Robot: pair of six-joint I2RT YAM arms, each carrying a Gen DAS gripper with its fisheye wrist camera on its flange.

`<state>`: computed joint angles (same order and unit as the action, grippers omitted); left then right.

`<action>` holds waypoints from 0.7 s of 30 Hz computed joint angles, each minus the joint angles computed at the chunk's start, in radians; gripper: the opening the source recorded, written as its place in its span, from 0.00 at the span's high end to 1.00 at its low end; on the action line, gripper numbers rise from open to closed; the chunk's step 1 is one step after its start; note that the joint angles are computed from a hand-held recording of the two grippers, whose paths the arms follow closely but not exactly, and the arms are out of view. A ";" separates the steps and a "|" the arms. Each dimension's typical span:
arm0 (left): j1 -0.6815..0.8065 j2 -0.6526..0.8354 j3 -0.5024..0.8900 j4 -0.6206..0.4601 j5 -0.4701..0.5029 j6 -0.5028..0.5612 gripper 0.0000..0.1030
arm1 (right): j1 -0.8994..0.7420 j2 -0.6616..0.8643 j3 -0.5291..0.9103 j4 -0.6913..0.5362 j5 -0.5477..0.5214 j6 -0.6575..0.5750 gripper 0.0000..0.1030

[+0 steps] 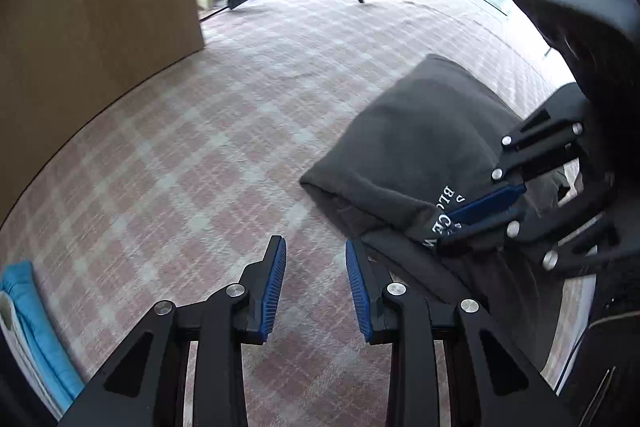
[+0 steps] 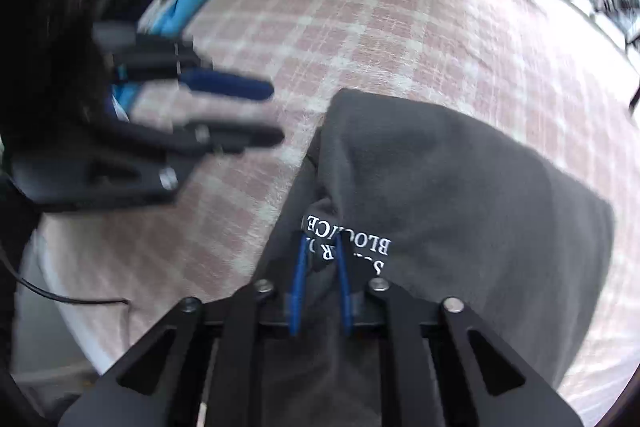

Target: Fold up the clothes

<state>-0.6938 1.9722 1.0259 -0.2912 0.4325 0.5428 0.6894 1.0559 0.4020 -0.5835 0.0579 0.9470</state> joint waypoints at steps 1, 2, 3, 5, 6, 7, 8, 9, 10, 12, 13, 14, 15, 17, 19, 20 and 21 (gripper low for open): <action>-0.004 0.002 0.003 -0.004 0.010 0.007 0.71 | -0.015 -0.053 -0.017 -0.011 -0.014 0.009 0.89; -0.006 0.005 0.007 -0.010 0.019 0.013 0.71 | -0.013 -0.099 -0.025 -0.030 -0.017 0.023 0.90; -0.008 0.011 0.015 -0.022 0.030 0.016 0.71 | -0.001 -0.142 -0.028 -0.051 -0.012 0.041 0.90; -0.008 0.022 0.033 -0.055 0.055 0.025 0.71 | 0.025 -0.209 -0.026 -0.092 0.000 0.069 0.90; -0.017 0.012 0.016 -0.024 0.028 0.022 0.71 | 0.032 -0.234 -0.024 -0.108 0.004 0.075 0.90; -0.026 0.003 -0.001 0.008 0.002 0.019 0.71 | 0.036 -0.254 -0.022 -0.121 0.007 0.076 0.90; -0.036 -0.007 -0.019 0.042 -0.027 0.017 0.71 | 0.029 -0.279 -0.020 -0.137 0.002 0.071 0.90; -0.048 -0.019 -0.037 0.081 -0.065 0.021 0.71 | 0.016 -0.298 -0.018 -0.146 -0.008 0.061 0.90; -0.055 -0.019 -0.035 0.090 -0.081 0.023 0.71 | -0.001 -0.308 -0.017 -0.148 -0.019 0.047 0.90; -0.061 -0.008 -0.008 0.077 -0.083 0.018 0.71 | -0.041 -0.319 -0.012 -0.149 -0.045 0.015 0.90; -0.062 0.002 0.013 0.063 -0.073 0.006 0.71 | -0.057 -0.318 -0.013 -0.142 -0.057 0.004 0.90; -0.063 0.012 0.035 0.050 -0.062 -0.006 0.71 | -0.070 -0.314 -0.015 -0.131 -0.068 -0.004 0.90; -0.064 0.020 0.055 0.037 -0.052 -0.021 0.71 | -0.083 -0.309 -0.016 -0.119 -0.079 -0.011 0.90; -0.060 0.033 0.087 0.032 -0.030 -0.055 0.71 | -0.106 -0.317 -0.023 -0.106 -0.092 -0.023 0.90; -0.056 0.055 0.116 0.039 -0.024 -0.097 0.68 | -0.128 -0.328 -0.031 -0.096 -0.105 -0.035 0.90; -0.054 0.073 0.134 0.030 -0.040 -0.120 0.66 | -0.140 -0.333 -0.035 -0.090 -0.111 -0.041 0.90; -0.052 0.091 0.152 0.020 -0.057 -0.143 0.65 | -0.162 -0.316 -0.044 -0.062 -0.133 -0.058 0.86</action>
<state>-0.7463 2.0629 1.1778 -0.2712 0.3759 0.3993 0.5275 0.7401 0.3583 -0.6459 -0.0753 0.8893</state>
